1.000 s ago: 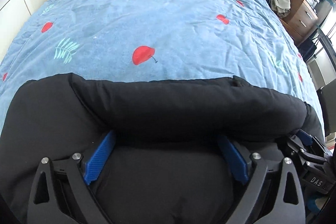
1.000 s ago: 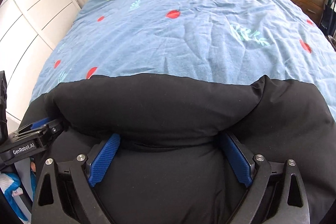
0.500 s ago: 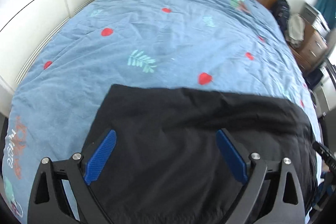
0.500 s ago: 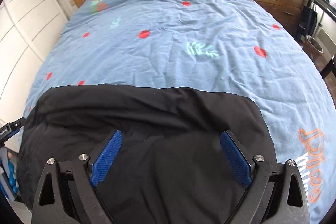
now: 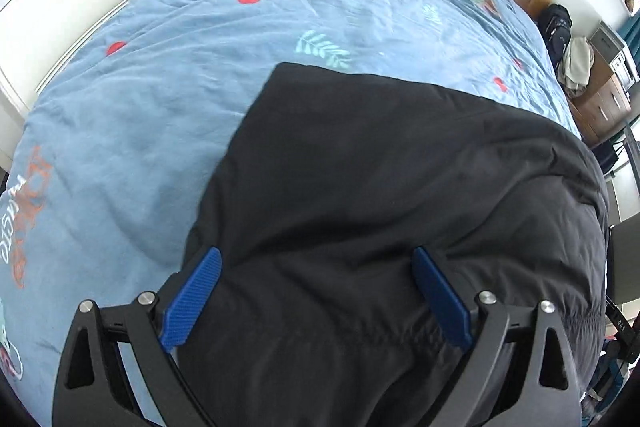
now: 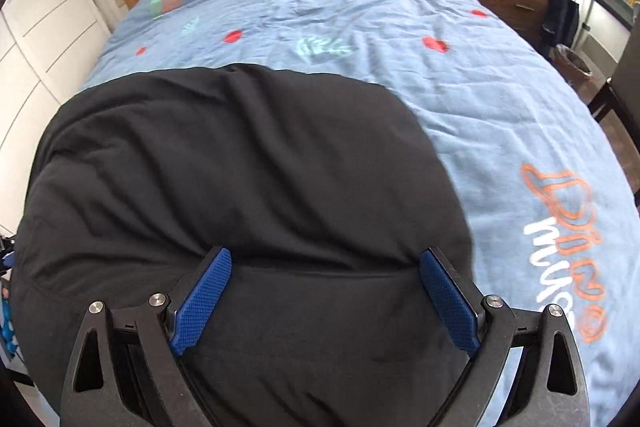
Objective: Fold large clothes
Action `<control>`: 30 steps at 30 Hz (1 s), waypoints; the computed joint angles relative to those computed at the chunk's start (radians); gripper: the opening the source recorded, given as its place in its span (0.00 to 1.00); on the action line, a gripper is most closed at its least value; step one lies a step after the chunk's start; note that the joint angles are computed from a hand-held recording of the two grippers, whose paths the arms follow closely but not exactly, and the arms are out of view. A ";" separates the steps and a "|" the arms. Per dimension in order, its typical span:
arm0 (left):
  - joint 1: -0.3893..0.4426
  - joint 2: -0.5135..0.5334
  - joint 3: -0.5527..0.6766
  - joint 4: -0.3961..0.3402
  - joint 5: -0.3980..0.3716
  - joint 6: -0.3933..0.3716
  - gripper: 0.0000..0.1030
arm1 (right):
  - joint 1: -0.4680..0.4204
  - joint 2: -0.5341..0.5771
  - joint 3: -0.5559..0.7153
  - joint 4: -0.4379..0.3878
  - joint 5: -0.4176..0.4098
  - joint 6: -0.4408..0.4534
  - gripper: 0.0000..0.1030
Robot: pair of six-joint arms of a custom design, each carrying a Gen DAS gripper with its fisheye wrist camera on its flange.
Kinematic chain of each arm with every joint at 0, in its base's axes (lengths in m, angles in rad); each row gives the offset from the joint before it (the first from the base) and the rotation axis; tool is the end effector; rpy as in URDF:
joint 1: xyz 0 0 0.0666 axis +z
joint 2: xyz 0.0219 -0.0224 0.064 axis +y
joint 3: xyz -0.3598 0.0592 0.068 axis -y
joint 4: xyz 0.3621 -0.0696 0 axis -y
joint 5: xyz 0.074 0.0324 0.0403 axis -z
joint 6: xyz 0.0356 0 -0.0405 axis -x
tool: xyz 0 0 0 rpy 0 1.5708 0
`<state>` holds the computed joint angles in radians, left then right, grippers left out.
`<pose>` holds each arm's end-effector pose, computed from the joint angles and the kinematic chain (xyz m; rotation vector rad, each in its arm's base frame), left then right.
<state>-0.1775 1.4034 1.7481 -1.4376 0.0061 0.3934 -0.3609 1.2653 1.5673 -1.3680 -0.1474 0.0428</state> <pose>0.4133 -0.0748 0.5216 -0.2866 2.6629 -0.1916 0.3543 -0.1286 0.5062 0.3654 2.5929 0.0540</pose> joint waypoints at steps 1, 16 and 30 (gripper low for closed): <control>-0.006 -0.023 -0.014 0.009 -0.016 0.005 0.95 | -0.009 -0.010 -0.004 0.000 0.005 0.002 0.92; -0.069 -0.217 -0.215 0.105 0.086 0.009 0.95 | -0.001 -0.249 -0.174 -0.021 -0.174 0.048 0.92; 0.231 -0.438 -0.328 0.003 0.420 -0.050 0.95 | -0.466 -0.326 -0.156 -0.211 -0.520 0.270 0.98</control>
